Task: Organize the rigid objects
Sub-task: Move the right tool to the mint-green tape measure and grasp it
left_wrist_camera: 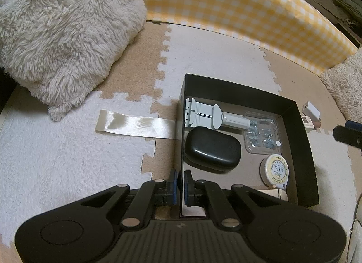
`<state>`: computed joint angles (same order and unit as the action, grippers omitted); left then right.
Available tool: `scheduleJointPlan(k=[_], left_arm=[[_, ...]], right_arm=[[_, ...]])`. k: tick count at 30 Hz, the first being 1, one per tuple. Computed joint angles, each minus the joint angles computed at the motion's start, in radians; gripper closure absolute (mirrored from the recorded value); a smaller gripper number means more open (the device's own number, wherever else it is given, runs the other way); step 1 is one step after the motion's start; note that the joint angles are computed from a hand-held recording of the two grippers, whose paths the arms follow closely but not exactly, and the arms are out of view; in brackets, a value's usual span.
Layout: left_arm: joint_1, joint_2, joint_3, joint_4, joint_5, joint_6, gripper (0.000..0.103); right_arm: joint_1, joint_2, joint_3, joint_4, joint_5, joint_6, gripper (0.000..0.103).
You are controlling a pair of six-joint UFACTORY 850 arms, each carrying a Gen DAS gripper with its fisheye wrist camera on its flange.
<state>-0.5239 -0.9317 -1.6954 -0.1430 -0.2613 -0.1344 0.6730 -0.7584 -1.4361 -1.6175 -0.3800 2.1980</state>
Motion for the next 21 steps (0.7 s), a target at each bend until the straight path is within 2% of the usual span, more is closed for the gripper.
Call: scheduleJointPlan(k=[7, 11, 21], left_arm=[[0.0, -0.001, -0.001, -0.002, 0.0, 0.001, 0.097], [0.0, 0.0, 0.0, 0.0, 0.0, 0.0, 0.097], [0.0, -0.001, -0.001, -0.003, 0.0, 0.002, 0.097]], right_arm=[[-0.02, -0.023, -0.002, 0.168, -0.088, -0.087, 0.005], [-0.027, -0.05, -0.025, 0.268, -0.131, -0.167, 0.0], [-0.052, -0.097, -0.041, 0.304, -0.14, -0.19, 0.0]])
